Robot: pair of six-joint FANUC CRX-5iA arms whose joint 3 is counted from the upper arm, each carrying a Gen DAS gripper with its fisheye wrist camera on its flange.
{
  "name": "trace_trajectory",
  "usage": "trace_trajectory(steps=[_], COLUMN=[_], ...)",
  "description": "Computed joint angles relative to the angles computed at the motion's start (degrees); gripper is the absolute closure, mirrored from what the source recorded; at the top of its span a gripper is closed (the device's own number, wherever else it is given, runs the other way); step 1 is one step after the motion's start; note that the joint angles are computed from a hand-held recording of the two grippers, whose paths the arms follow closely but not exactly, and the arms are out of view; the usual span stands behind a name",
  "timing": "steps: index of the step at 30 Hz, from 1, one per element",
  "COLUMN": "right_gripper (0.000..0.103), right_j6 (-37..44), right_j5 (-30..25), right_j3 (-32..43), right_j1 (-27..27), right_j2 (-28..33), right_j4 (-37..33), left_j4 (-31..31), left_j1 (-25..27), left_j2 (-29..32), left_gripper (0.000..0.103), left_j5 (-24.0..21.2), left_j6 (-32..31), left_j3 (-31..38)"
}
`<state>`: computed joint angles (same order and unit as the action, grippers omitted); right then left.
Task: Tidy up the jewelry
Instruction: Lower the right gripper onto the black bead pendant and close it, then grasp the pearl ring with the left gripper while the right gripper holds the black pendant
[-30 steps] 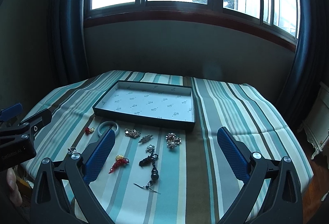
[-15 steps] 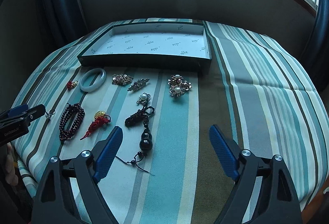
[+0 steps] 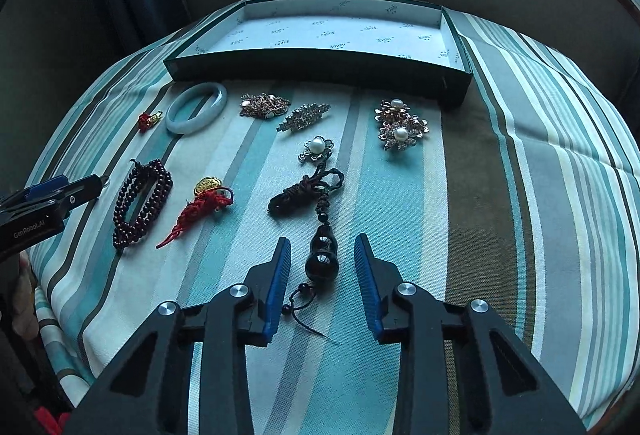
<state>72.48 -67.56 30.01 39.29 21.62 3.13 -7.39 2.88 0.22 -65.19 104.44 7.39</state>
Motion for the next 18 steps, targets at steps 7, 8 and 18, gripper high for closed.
trace_trajectory(steps=[7, 8, 18], right_gripper=[0.086, 0.086, 0.086], right_j6=[1.0, 0.9, 0.7], right_j5=[0.3, 0.4, 1.1], right_j3=[-0.1, -0.2, -0.4], right_j1=[-0.4, -0.4, -0.8], right_j2=[0.0, 0.0, 0.1], right_j4=[-0.6, -0.4, -0.7], left_j4=[1.1, 1.5, 5.5], left_j1=[0.3, 0.4, 3.3], left_j2=[0.6, 0.7, 1.0], left_gripper=[0.023, 0.024, 0.04], left_j5=[-0.1, -0.2, 0.0], left_j6=[-1.0, -1.2, -3.6], left_j3=[-0.1, -0.2, -1.7])
